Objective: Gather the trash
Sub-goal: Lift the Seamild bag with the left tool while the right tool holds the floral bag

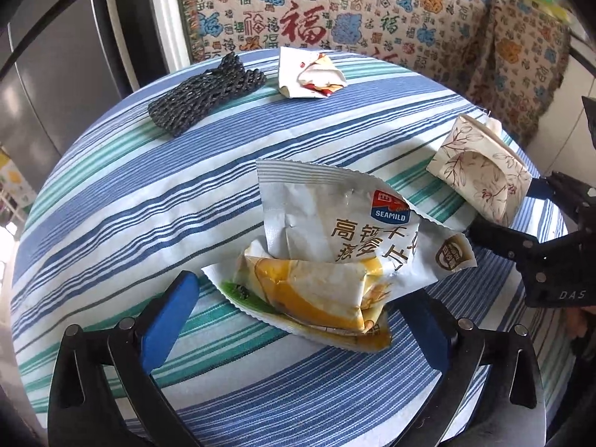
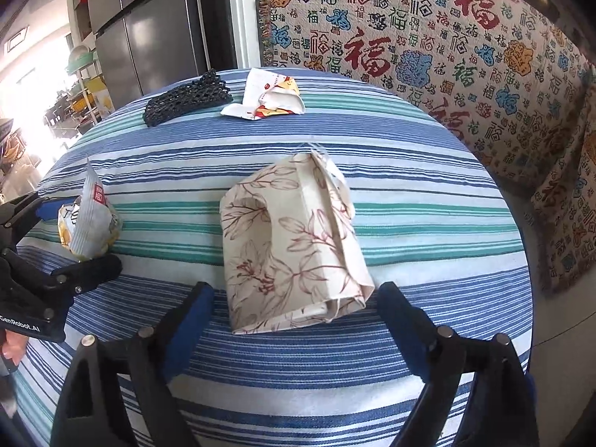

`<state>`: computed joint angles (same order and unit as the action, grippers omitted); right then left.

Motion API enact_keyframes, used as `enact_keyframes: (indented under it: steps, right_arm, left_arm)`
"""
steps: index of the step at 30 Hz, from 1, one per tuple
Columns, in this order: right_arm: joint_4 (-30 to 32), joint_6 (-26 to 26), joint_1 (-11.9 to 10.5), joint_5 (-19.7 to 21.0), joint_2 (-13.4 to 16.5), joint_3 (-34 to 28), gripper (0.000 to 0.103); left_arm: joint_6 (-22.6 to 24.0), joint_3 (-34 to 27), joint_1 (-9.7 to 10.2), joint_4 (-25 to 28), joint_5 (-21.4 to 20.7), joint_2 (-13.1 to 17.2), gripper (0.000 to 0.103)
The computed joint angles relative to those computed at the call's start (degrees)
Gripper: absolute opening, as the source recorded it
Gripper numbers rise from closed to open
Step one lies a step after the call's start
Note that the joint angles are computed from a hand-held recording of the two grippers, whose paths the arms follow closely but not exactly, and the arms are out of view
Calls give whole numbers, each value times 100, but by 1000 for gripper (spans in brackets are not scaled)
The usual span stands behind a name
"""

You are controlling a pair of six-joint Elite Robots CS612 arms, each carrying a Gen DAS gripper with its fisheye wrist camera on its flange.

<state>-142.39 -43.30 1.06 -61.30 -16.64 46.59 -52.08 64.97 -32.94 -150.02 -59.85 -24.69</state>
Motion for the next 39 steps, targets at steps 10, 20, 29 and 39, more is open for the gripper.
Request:
enact_keyframes:
  steps: [10,20,29,39]
  right_arm:
    - [-5,48,2,7,9,-6,93]
    - [12,31,-7,28,21,-25,93]
    - [42,29,-10,57,29,-43,93]
    - [-186,-575,-3,161,-23,-58,93]
  left_arm:
    - [-64,3,19,10,12,0,103]
    - [331,103,21,-230,-179,-37,103]
    - [447,23,77,-266,-246,-1,103]
    - [535,22,120,-614,-365,26,102]
